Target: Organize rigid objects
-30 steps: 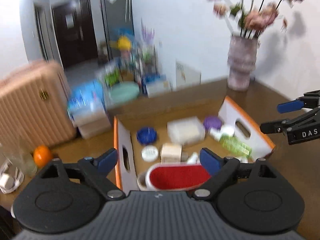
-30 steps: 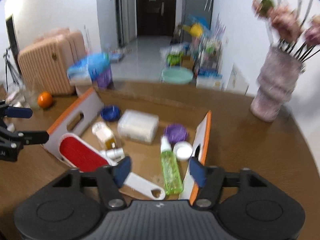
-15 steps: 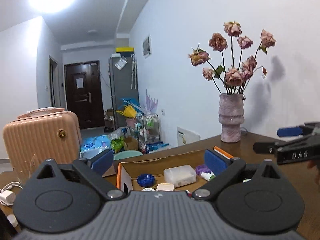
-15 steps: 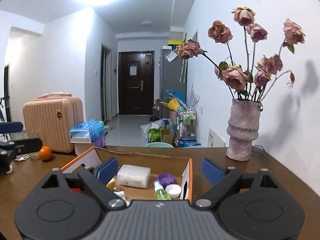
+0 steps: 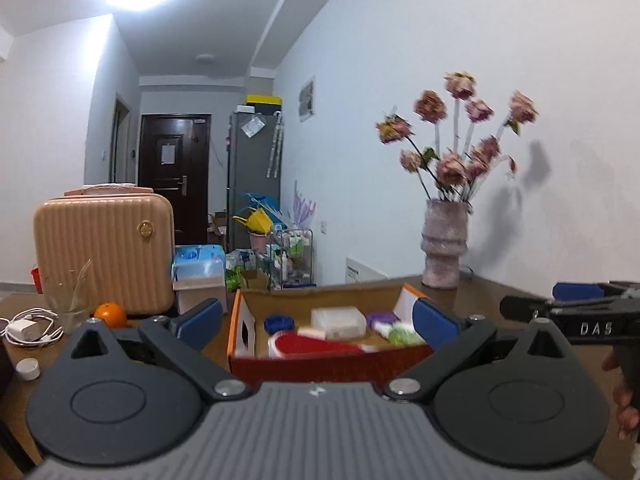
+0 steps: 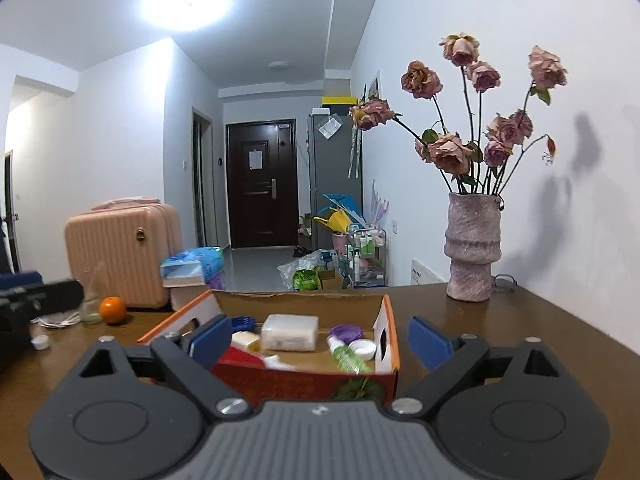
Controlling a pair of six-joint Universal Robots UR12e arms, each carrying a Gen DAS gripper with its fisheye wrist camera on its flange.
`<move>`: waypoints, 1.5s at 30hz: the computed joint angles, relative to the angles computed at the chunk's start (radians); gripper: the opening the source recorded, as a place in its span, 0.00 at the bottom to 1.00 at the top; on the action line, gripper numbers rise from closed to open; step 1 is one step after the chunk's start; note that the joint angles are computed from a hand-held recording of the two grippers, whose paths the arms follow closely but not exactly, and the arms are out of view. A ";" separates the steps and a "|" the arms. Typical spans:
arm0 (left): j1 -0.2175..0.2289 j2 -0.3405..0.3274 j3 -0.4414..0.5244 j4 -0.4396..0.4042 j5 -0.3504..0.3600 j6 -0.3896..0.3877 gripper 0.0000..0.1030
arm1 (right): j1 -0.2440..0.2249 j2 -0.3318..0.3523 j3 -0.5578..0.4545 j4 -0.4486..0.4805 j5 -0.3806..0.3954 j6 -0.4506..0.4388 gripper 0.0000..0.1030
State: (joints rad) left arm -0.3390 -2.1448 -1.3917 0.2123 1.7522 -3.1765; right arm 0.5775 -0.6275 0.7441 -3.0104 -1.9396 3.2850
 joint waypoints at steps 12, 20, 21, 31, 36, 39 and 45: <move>-0.064 0.131 -0.258 0.143 0.037 -0.010 1.00 | 0.084 -0.177 0.370 -0.184 -0.161 0.038 0.97; -0.116 0.208 -0.413 0.265 0.102 0.041 1.00 | 0.150 -0.265 0.552 -0.287 -0.250 0.035 1.00; -0.118 0.214 -0.423 0.271 0.093 0.054 1.00 | 0.157 -0.270 0.566 -0.300 -0.257 0.030 1.00; -0.143 0.234 -0.457 0.272 0.170 0.050 1.00 | 0.193 -0.291 0.608 -0.328 -0.315 -0.002 1.00; -0.147 0.236 -0.463 0.297 0.186 0.050 1.00 | 0.194 -0.288 0.599 -0.320 -0.299 -0.008 1.00; -0.146 0.237 -0.463 0.293 0.181 0.048 1.00 | 0.194 -0.290 0.600 -0.325 -0.295 -0.009 1.00; -0.147 0.240 -0.466 0.295 0.180 0.055 1.00 | 0.193 -0.295 0.604 -0.318 -0.275 0.000 1.00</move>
